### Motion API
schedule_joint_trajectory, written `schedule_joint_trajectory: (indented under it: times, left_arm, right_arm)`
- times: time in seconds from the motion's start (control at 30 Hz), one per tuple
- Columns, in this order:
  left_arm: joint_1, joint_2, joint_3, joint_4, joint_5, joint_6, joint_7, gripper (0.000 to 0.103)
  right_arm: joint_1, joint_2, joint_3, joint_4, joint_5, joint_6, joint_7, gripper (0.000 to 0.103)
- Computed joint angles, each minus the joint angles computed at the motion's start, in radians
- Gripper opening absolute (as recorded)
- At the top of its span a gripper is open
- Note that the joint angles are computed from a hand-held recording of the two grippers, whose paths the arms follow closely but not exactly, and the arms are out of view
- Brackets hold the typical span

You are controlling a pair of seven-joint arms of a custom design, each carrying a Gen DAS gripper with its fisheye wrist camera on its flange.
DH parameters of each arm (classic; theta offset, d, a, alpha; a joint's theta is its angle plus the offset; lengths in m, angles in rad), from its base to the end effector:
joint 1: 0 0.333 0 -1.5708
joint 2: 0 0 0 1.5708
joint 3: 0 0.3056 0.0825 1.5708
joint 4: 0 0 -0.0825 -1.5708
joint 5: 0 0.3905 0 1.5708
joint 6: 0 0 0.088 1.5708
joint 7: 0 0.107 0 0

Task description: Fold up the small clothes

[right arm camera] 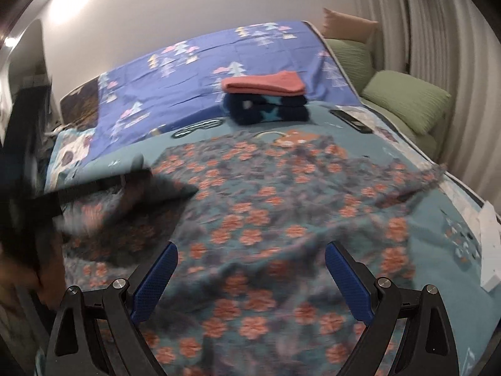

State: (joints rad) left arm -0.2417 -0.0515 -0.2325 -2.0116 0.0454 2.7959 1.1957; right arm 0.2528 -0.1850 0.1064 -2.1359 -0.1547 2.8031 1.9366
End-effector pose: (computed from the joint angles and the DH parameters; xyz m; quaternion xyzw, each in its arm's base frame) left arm 0.5298 -0.2772 0.5632 -0.5996 0.6900 -0.3715 0.1628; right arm 0.5172 0.2060 0.5748 -0.6815 0.6023 -0.2259 0.3491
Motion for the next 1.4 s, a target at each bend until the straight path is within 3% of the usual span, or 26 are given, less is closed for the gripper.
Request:
schedule_joint_trajectory:
  times: [0.1,0.17,0.27,0.5,0.63,0.7,0.73,0.77,0.83,0.93,0.97,1.1,1.17,1.3,1.4]
  left_arm:
    - [-0.009,-0.069,0.006,-0.064,-0.079,0.014,0.036,0.035]
    - [0.022,-0.169,-0.008,-0.157,-0.023,0.072,-0.060,0.058]
    - [0.132,-0.274,-0.057,-0.250,0.109,0.111,-0.212,0.067]
    - [0.301,-0.476,-0.124,-0.407,0.260,-0.027,-0.451,0.068]
    - [0.311,-0.523,-0.107,-0.462,0.281,-0.097,-0.538,0.068]
    - [0.290,-0.510,-0.078,-0.472,0.268,-0.118,-0.534,0.068]
    - [0.285,-0.501,-0.071,-0.475,0.267,-0.119,-0.535,0.068]
    - [0.276,-0.486,-0.057,-0.471,0.258,-0.132,-0.528,0.068]
    - [0.268,-0.460,-0.043,-0.464,0.251,-0.139,-0.523,0.068]
    - [0.274,-0.409,-0.052,-0.429,0.273,-0.172,-0.534,0.068]
    - [0.272,-0.397,-0.052,-0.420,0.280,-0.179,-0.541,0.068]
    - [0.254,-0.389,-0.042,-0.419,0.294,-0.169,-0.556,0.068]
    - [0.245,-0.385,-0.042,-0.420,0.301,-0.158,-0.555,0.068]
    - [0.245,-0.380,-0.057,-0.410,0.338,-0.179,-0.572,0.068]
    - [0.233,-0.387,-0.043,-0.416,0.331,-0.179,-0.570,0.068]
  right_arm:
    - [0.075,0.023,-0.076,0.032,0.248,-0.025,-0.198,0.097]
    - [0.126,0.051,-0.120,0.079,0.499,-0.072,-0.395,0.097]
    - [0.136,0.103,-0.131,0.168,0.743,-0.176,-0.579,0.094]
    - [0.119,0.198,-0.008,0.275,0.506,-0.171,-0.654,0.088]
    - [0.152,0.297,0.015,0.379,0.262,-0.195,-0.545,0.082]
    - [0.185,0.366,-0.003,0.453,0.090,-0.230,-0.419,0.073]
    - [0.203,0.403,-0.020,0.497,0.009,-0.262,-0.351,0.059]
    - [0.208,0.423,-0.027,0.519,-0.022,-0.285,-0.314,0.034]
    - [0.178,0.451,-0.020,0.564,0.049,-0.348,-0.289,0.006]
    - [0.094,0.401,0.005,0.507,0.271,-0.270,-0.313,0.005]
    - [0.071,0.359,0.005,0.452,0.328,-0.194,-0.327,0.005]
    - [0.033,0.248,-0.019,0.308,0.400,-0.018,-0.342,0.005]
    - [0.013,0.230,-0.029,0.288,0.454,-0.047,-0.385,0.007]
    - [-0.026,0.244,-0.050,0.282,0.561,-0.219,-0.424,0.010]
    - [-0.045,0.217,-0.058,0.236,0.645,-0.245,-0.470,0.013]
